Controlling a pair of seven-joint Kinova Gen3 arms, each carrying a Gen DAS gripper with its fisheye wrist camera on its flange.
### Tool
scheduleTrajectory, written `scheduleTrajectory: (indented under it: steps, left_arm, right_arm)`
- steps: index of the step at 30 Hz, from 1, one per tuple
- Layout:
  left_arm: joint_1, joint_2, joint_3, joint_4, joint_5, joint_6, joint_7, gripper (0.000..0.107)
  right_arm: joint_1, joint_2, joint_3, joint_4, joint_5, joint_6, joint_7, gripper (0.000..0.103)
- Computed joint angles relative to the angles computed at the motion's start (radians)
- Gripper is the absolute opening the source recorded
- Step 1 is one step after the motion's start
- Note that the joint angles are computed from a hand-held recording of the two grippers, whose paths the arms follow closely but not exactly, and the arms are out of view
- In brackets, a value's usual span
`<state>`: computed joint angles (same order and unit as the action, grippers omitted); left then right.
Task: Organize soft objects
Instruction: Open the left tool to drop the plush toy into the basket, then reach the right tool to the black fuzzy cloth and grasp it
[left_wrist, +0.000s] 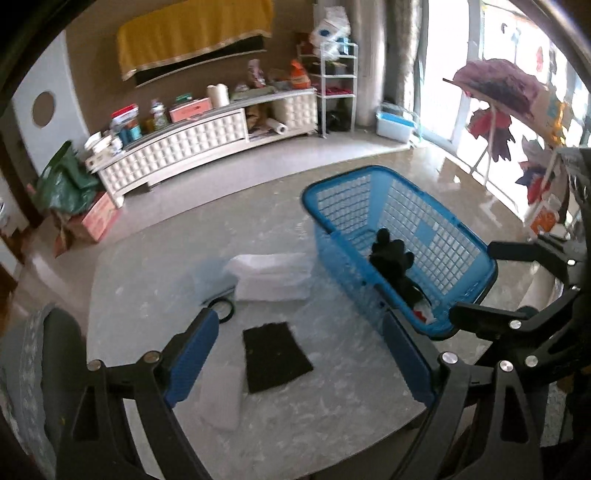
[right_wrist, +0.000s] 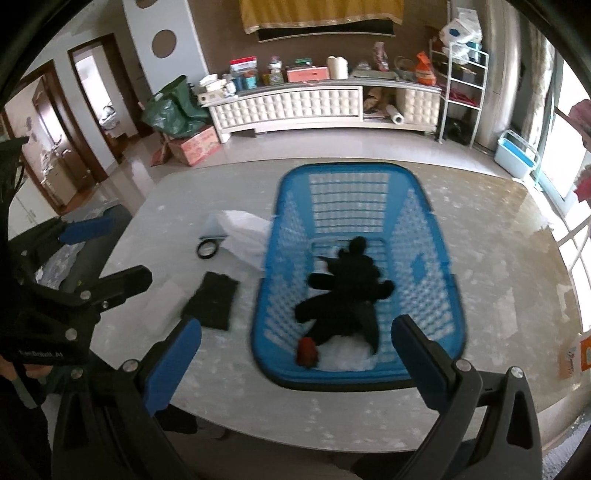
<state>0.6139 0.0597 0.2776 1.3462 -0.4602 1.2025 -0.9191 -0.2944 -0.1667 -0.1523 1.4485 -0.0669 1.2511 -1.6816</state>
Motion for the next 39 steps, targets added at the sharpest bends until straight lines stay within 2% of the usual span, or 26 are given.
scheduleTrajectory:
  steps: [1,2,5,10,14,20,23,28,39]
  left_arm:
    - [-0.004,-0.026,-0.006,0.033,0.002,-0.020,0.026,0.101]
    - [-0.012,-0.048,-0.007,0.057,0.008,-0.034,0.047,0.103]
    - [-0.048,-0.120,0.009,0.139,0.004,-0.085,0.115,0.103]
    - [-0.098,-0.154,0.078,0.176,-0.063,-0.035,0.198,0.103]
    - [-0.136,-0.198,0.083,0.230,-0.042,-0.037,0.224,0.103]
    - [-0.211,-0.251,0.076,0.284,0.028,-0.028,0.192,0.103]
    - [-0.240,-0.264,0.087,0.309,0.033,-0.008,0.164,0.103]
    - [-0.277,-0.299,0.043,0.372,0.116,-0.058,0.062,0.103]
    - [-0.351,-0.277,-0.009,0.475,0.225,-0.153,-0.030,0.103]
  right_arm:
    - [-0.005,0.001,-0.010,0.006,0.002,-0.012,-0.009,0.103]
    - [-0.011,0.004,-0.018,0.010,0.003,-0.020,-0.015,0.103]
    - [-0.035,0.020,-0.041,0.012,0.009,-0.039,-0.026,0.103]
    - [-0.076,0.054,-0.062,0.011,0.022,-0.059,-0.038,0.103]
    - [-0.112,0.085,-0.075,0.004,0.031,-0.068,-0.050,0.103]
    - [-0.168,0.130,-0.092,-0.005,0.058,-0.073,-0.076,0.103]
    - [-0.192,0.164,-0.092,-0.014,0.066,-0.074,-0.090,0.103]
    - [-0.238,0.215,-0.095,-0.029,0.087,-0.068,-0.113,0.103]
    - [-0.296,0.309,-0.075,-0.063,0.091,-0.027,-0.125,0.103]
